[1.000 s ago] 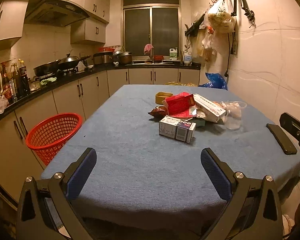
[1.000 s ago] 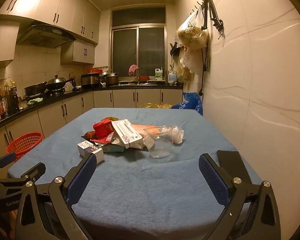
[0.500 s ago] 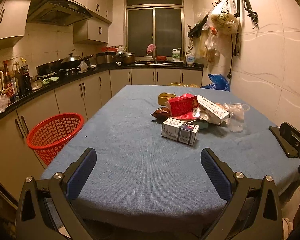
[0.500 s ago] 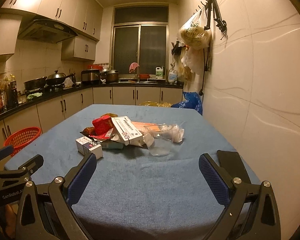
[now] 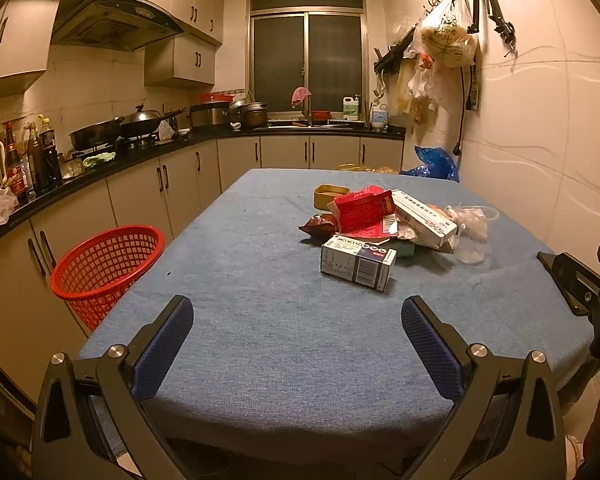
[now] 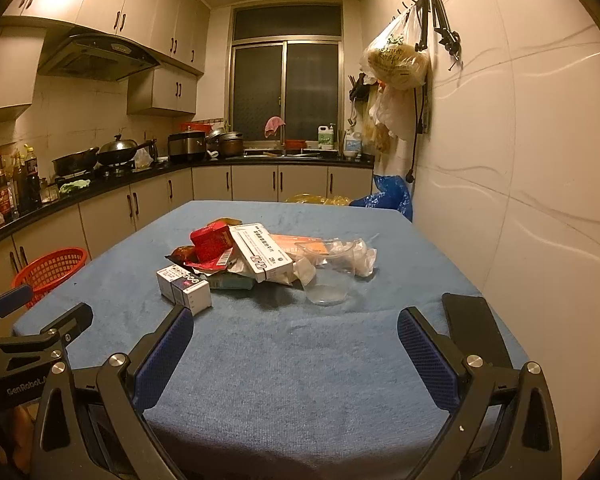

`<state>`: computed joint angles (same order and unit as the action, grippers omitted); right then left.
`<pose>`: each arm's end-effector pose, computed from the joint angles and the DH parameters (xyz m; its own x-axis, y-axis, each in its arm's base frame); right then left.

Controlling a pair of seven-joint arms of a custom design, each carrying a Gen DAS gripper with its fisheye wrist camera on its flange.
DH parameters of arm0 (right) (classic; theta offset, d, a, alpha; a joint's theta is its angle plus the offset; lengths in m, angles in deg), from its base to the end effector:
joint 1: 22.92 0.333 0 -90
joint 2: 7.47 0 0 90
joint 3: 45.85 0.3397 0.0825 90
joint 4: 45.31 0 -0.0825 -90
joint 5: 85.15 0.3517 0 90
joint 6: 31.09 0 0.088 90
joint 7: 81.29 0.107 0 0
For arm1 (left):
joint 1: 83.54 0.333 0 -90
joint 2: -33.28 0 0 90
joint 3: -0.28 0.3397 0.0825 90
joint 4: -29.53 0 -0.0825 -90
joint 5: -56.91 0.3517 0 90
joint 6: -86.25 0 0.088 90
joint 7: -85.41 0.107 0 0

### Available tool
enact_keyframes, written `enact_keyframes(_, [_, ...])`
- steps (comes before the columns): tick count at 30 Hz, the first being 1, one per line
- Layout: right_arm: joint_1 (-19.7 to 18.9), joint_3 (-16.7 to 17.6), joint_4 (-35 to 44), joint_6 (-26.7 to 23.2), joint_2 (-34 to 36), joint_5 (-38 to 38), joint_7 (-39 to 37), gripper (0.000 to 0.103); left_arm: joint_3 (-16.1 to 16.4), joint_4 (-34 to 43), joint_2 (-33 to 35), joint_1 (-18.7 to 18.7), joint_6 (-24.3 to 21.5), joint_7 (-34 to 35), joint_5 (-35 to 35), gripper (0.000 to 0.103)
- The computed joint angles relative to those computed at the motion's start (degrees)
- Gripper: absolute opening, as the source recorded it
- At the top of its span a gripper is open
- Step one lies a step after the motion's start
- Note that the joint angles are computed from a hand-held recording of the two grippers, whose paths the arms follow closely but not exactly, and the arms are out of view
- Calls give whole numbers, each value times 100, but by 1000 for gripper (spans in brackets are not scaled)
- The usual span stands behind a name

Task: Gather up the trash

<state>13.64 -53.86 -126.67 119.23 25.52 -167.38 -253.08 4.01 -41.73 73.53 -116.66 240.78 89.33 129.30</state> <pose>0.6205 0.3930 0.4509 -0.0651 -0.9975 0.0281 -0.3784 -0.0014 -0.9256 0.6453 -0.4191 0.4462 -0.0332 -0.9994 -0.0009 -0.4333 0.0152 -0.9011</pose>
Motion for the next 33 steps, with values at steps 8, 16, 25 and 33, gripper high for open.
enact_keyframes(8, [-29, 6, 37, 92, 40, 92, -100, 103, 2, -3, 1, 9, -11, 5, -33, 103])
enact_keyframes(16, [-74, 5, 69, 202, 99, 314, -228, 103, -16, -11, 9, 23, -9, 57, -87, 103])
enact_keyframes(25, [-73, -32, 75, 297, 144, 565, -381, 103, -48, 7, 45, 45, -7, 251, -263, 103])
enact_keyframes(33, [-76, -54, 85, 355, 168, 687, -477, 103, -81, 24, 65, 70, 6, 425, -420, 103])
